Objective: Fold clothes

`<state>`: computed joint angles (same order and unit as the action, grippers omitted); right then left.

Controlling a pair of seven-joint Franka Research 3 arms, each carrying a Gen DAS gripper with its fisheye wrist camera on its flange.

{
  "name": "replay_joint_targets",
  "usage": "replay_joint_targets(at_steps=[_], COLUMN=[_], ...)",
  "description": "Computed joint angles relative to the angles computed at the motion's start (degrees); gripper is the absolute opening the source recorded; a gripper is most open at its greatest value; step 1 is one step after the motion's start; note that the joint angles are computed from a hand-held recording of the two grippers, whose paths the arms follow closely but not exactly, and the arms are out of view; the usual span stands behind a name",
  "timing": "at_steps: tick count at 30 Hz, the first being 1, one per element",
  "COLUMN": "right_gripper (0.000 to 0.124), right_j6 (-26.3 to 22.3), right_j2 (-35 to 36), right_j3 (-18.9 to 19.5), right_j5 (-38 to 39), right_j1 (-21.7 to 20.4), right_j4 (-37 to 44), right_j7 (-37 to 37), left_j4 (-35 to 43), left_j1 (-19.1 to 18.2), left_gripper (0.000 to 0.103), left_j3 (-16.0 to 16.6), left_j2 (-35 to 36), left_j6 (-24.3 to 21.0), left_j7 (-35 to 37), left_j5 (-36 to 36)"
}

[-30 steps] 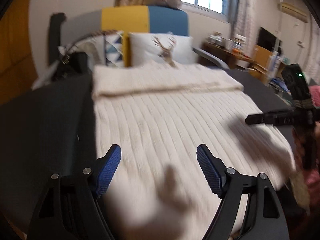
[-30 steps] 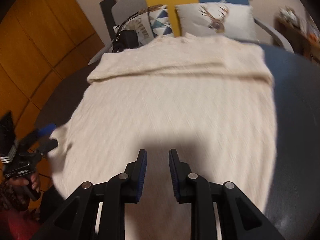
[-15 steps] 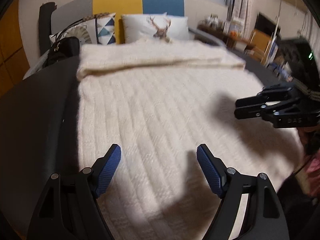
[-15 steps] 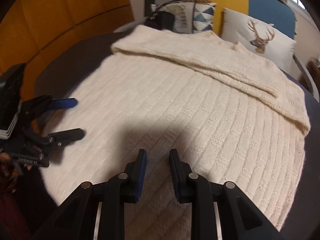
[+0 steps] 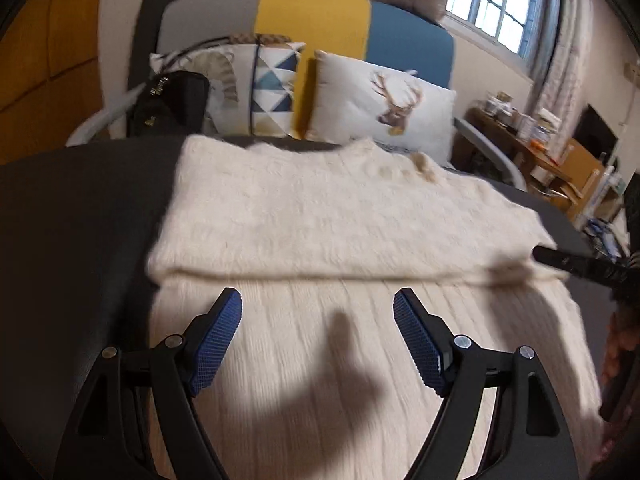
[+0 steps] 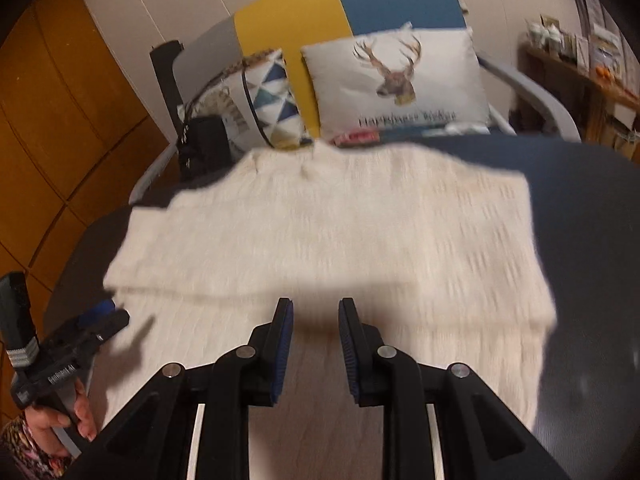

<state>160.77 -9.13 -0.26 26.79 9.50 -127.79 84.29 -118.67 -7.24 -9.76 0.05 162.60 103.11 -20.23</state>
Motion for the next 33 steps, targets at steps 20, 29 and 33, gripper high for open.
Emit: replay_joint_targets(at_steps=[20,29,33], right_gripper=[0.005,0.009,0.009], right_j6=[-9.4,-4.2,-6.7], right_j2=[31.6,24.9,26.1], right_j3=[-0.5,-5.4,-2.9], right_j5=[-13.7,-21.6,-19.1], right_j1=[1.2,2.6,-0.5], right_j4=[37.0,29.7,31.6], right_j7=[4.4,14.7,12.4], left_j4=[-1.2,8.1,24.9], left_j1=[0.8,-3.9,-5.3], left_gripper=[0.082,0.082,0.082], left_j3=[-1.1,2.7,5.2], left_j2=[2.1,4.6,16.9], left_j6=[2.5,10.9,1.7], left_j7=[-8.9,3.4,-13.8], left_j5=[11.7,-9.9,16.9])
